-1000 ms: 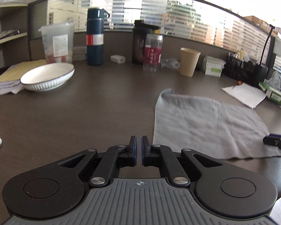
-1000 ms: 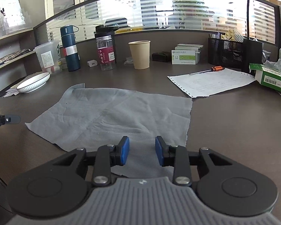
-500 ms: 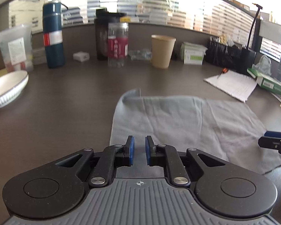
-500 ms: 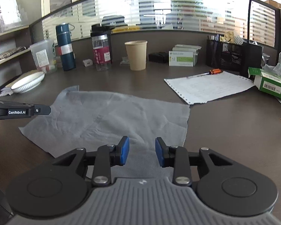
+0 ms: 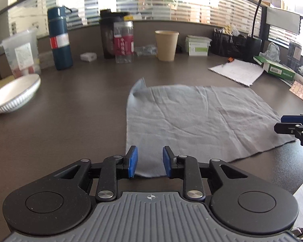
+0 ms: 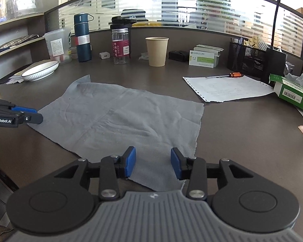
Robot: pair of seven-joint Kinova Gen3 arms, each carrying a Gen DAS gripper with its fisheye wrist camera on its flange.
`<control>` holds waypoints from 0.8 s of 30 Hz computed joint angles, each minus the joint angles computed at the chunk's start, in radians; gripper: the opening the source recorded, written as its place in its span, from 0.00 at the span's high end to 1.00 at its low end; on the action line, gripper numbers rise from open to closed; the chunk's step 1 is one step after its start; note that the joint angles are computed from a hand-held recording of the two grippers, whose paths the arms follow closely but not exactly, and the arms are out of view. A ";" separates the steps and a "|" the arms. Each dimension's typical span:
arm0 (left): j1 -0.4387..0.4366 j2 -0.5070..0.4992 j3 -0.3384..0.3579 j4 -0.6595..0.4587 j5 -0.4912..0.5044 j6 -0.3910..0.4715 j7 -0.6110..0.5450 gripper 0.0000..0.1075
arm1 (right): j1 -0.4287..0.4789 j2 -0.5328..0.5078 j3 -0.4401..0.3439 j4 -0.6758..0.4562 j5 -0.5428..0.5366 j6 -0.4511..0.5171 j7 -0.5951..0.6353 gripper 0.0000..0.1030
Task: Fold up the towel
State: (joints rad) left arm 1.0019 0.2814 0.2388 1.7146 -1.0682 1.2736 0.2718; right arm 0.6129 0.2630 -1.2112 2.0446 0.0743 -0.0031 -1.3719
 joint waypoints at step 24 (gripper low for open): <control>-0.206 0.120 -0.165 -0.188 0.050 -0.210 -0.364 0.79 | -0.163 0.091 0.133 -0.085 0.019 0.012 -0.023 0.59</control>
State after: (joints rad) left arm 0.7957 0.4019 0.0736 1.5267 -1.0186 1.0635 -0.0920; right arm 0.4494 0.3543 -1.0784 1.9595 0.0932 0.0086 -1.3952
